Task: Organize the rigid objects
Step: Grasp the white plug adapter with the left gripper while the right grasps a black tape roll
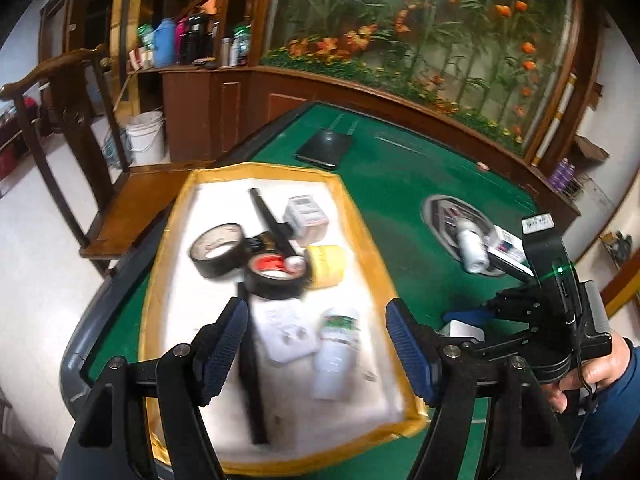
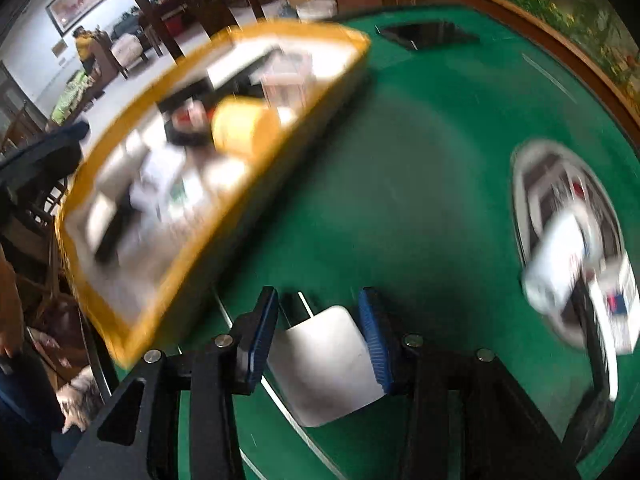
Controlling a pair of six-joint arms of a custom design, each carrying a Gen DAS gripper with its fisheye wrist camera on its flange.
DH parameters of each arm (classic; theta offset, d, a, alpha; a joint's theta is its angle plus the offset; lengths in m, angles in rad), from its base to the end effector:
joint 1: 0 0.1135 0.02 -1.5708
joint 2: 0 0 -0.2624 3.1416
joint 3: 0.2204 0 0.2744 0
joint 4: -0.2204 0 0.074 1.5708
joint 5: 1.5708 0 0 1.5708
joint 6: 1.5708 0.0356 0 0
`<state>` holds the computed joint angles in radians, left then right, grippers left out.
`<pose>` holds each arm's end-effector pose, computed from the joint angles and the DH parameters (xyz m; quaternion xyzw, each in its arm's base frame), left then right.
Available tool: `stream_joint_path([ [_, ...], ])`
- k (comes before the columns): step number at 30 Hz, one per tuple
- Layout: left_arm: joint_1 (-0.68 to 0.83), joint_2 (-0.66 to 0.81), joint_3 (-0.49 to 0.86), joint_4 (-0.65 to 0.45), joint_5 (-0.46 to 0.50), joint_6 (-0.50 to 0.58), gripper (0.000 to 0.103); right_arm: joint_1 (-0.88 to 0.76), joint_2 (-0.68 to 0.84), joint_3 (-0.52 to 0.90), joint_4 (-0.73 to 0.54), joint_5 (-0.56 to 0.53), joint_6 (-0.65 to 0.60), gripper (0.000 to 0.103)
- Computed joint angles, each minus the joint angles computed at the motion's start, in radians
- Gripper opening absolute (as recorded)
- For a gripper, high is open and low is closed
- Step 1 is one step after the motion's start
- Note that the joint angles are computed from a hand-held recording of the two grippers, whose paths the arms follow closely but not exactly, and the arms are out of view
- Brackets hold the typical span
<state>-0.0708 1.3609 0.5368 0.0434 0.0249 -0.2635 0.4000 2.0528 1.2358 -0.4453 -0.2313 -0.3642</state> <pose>0.2683 -0.0199 0.1372 -0.0840 0.9191 -0.0754 0.3775 0.3667 0.1639 0.0883 -0.3824 0.9041 0.1167 0.1505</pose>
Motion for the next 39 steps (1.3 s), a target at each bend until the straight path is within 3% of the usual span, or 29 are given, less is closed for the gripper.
stream_joint_path([
  [3, -0.064, 0.005, -0.001, 0.001, 0.026, -0.014, 0.075, -0.107, -0.096, -0.116, 0.051, -0.115, 0.008, 0.041],
  [5, -0.133, 0.028, 0.014, -0.001, 0.005, -0.019, 0.075, -0.224, -0.154, -0.166, 0.077, -0.256, 0.041, 0.041],
  [7, -0.216, 0.064, 0.036, -0.003, -0.024, -0.033, 0.078, -0.330, -0.207, -0.221, 0.143, -0.322, 0.079, 0.042],
  [9, -0.286, 0.104, 0.061, -0.010, -0.039, -0.058, 0.088, -0.419, -0.237, -0.265, 0.227, -0.327, 0.111, 0.044],
  [12, -0.407, 0.198, 0.111, -0.004, -0.093, -0.099, 0.094, -0.569, -0.218, -0.284, 0.323, -0.343, 0.154, 0.049],
  [17, -0.551, 0.397, 0.259, -0.060, -0.264, -0.177, 0.094, -0.735, -0.109, -0.179, 0.307, -0.341, 0.211, 0.053],
  [24, -0.598, 0.575, 0.428, -0.171, -0.419, -0.216, 0.094, -0.723, -0.072, -0.160, 0.308, -0.252, 0.163, 0.069],
  [27, -0.570, 0.630, 0.479, -0.190, -0.419, -0.195, 0.094, -0.660, -0.103, -0.222, 0.398, -0.135, 0.111, 0.082],
  [29, -0.552, 0.651, 0.497, -0.169, -0.407, -0.169, 0.094, -0.615, -0.103, -0.247, 0.455, -0.059, 0.078, 0.083],
  [31, -0.529, 0.653, 0.494, -0.145, -0.367, -0.154, 0.093, -0.602, -0.087, -0.241, 0.455, -0.059, 0.062, 0.083],
  [33, -0.504, 0.641, 0.460, -0.078, -0.298, -0.136, 0.075, -0.606, -0.080, -0.242, 0.451, -0.086, 0.062, 0.083],
  [34, -0.495, 0.635, 0.447, -0.058, -0.274, -0.133, 0.073, -0.603, -0.079, -0.243, 0.442, -0.090, 0.053, 0.082],
  [35, -0.495, 0.630, 0.438, -0.049, -0.274, -0.126, 0.073, -0.602, -0.085, -0.252, 0.436, -0.096, 0.036, 0.074],
  [36, -0.495, 0.626, 0.425, -0.034, -0.274, -0.122, 0.073, -0.593, -0.086, -0.254, 0.427, -0.107, 0.032, 0.056],
  [37, -0.504, 0.625, 0.423, -0.029, -0.276, -0.129, 0.073, -0.590, -0.087, -0.254, 0.411, -0.116, 0.027, 0.047],
  [39, -0.501, 0.609, 0.400, -0.002, -0.257, -0.136, 0.073, -0.573, -0.090, -0.269, 0.420, -0.102, 0.024, 0.038],
])
